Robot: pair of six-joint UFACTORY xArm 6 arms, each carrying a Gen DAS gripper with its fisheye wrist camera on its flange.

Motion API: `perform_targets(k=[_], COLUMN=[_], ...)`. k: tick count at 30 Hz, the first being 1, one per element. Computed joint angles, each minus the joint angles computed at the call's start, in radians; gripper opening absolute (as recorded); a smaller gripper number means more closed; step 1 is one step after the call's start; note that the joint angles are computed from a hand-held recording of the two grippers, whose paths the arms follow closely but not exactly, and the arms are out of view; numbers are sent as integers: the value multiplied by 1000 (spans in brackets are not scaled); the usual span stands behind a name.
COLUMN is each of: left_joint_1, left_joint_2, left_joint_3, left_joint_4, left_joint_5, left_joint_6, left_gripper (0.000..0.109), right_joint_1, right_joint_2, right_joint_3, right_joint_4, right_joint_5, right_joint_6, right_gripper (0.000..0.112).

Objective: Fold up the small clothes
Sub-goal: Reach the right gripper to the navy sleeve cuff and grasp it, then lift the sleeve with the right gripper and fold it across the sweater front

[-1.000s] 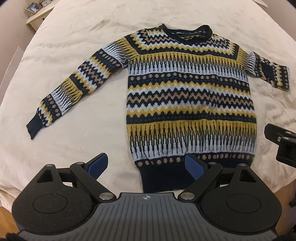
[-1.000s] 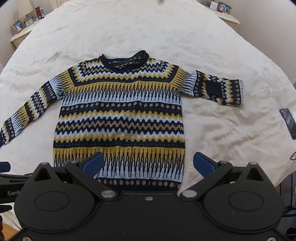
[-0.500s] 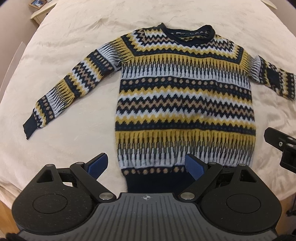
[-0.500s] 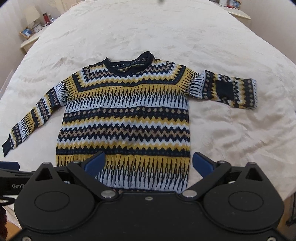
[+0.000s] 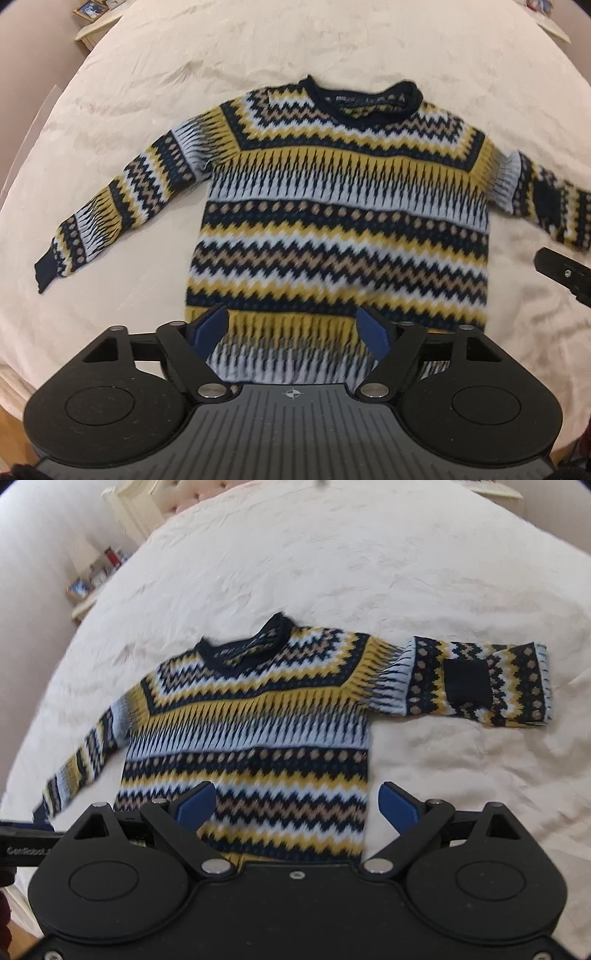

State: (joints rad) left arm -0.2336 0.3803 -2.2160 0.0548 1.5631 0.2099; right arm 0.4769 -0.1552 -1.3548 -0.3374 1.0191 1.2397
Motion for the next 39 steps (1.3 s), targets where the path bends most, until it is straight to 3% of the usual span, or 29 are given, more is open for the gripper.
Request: perform_targets(k=[6, 11, 14, 16, 19, 27, 33, 35, 36, 37, 39], left_joint_1=[-4, 27, 0, -17, -31, -68, -73, -69, -65, -63, -57], left_joint_2=[-41, -11, -5, -5, 5, 14, 6, -3, -13, -20, -37], left_joint_3=[106, 104, 115, 130, 129, 140, 162, 176, 191, 202, 227], left_joint_4=[-63, -237, -179, -147, -118, -57, -43, -50, -51, -50, -51], left_joint_5=[-158, -196, -221, -236, -224, -204, -206, -213, -222, -229, -247], left_joint_6=[-72, -40, -59, -62, -58, -65, -69, -66, -61, -56, -42], left_gripper=[69, 69, 69, 69, 69, 69, 69, 69, 69, 69, 69], right_joint_1=[-85, -184, -249, -284, -312, -329, -314, -313, -317, -320, -338], right_joint_2=[-75, -146, -170, -165, -132, 84, 195, 179, 162, 152, 101], right_joint_3=[120, 231, 278, 291, 296, 225, 177, 201, 221, 234, 278], right_joint_4=[-97, -148, -176, -183, -198, -242, -320, -345, -345, -335, -303], right_joint_5=[-11, -24, -26, -34, -69, -182, -117, -123, -140, -152, -179], right_joint_6=[-9, 18, -2, -47, -95, -131, -150, -144, -142, -140, -114], right_gripper=[91, 86, 85, 76, 67, 66, 65, 60, 47, 21, 17])
